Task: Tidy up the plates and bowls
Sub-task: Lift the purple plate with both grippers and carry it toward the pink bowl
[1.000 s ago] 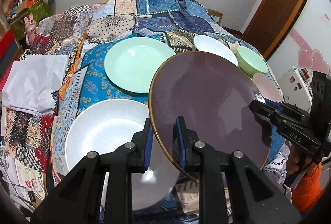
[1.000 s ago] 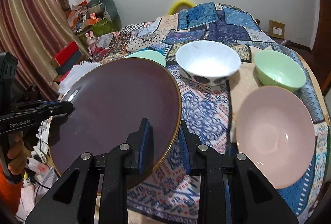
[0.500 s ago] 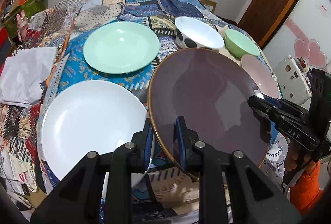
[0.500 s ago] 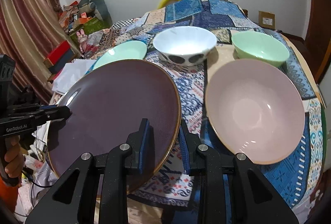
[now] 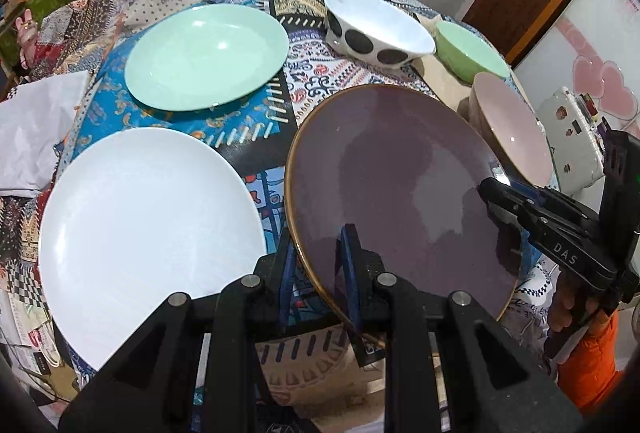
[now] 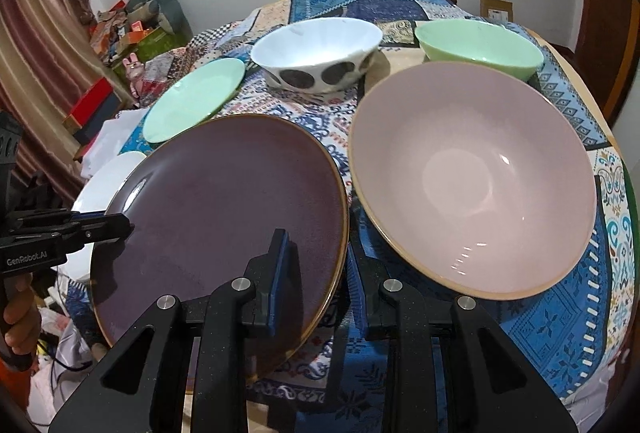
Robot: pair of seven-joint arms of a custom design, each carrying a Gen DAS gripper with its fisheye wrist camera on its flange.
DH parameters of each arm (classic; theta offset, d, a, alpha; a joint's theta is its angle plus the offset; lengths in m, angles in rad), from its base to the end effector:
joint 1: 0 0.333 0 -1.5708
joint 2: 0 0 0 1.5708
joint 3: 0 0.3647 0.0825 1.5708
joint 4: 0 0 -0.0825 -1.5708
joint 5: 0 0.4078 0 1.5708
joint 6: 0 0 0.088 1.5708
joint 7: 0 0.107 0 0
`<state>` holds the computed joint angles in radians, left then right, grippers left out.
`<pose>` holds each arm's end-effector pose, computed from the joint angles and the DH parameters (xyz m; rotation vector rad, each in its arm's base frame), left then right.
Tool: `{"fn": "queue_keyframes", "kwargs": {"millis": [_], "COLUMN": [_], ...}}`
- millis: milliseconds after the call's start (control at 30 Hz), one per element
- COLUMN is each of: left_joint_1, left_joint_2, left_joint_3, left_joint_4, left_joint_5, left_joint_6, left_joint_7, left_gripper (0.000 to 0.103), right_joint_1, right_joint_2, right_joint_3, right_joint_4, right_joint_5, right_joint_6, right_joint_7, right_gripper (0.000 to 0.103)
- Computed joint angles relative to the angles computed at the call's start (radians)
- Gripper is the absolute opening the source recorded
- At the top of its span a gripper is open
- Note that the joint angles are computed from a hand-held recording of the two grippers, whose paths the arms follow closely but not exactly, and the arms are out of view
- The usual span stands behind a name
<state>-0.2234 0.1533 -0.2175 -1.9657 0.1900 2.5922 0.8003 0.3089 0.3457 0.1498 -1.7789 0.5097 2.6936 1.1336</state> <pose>0.5933 -0.2766 0.4856 -2.2317 1.8209 -0.6621 0.6586 0.2931 0.4592 -2.1101 1.2903 -0.1356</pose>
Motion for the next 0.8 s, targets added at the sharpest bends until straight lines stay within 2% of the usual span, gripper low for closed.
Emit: {"fn": "queue_keyframes", "kwargs": {"millis": [233,500,667,800], "left_joint_1": [0.003,0.008,0.002,-0.014], "left_joint_2": [0.038,0.059,0.061,0.046], "left_joint_3": [-0.005,-0.006,-0.003,0.009], "left_joint_4": [0.024,0.028,0.034,0.034], "left_joint_5": [-0.029,-0.055,-0.045,0.016], "left_joint_6": [-0.011,-0.003,-0.017,-0.036], "left_joint_7": [0.021,0.027,0.012,-0.031], "left_gripper": [0.022,0.022,0.022,0.022], "right_joint_1": [0.012,0.007,0.002,0.005], "right_joint_2": [0.017,0.02,0.017,-0.001], "right_joint_3": [-0.02,-0.015,-0.014,-0.019], "right_joint_4": [0.008,0.007,0.011,-0.002], "right_joint_5": [-0.04,-0.053,-0.052,-0.06], "right_joint_6": [-0.002,0.003,-0.014,-0.012], "right_joint_7": [0.051,0.064,0.059,0.066], "right_gripper": [0.025,0.025,0.026,0.026]}}
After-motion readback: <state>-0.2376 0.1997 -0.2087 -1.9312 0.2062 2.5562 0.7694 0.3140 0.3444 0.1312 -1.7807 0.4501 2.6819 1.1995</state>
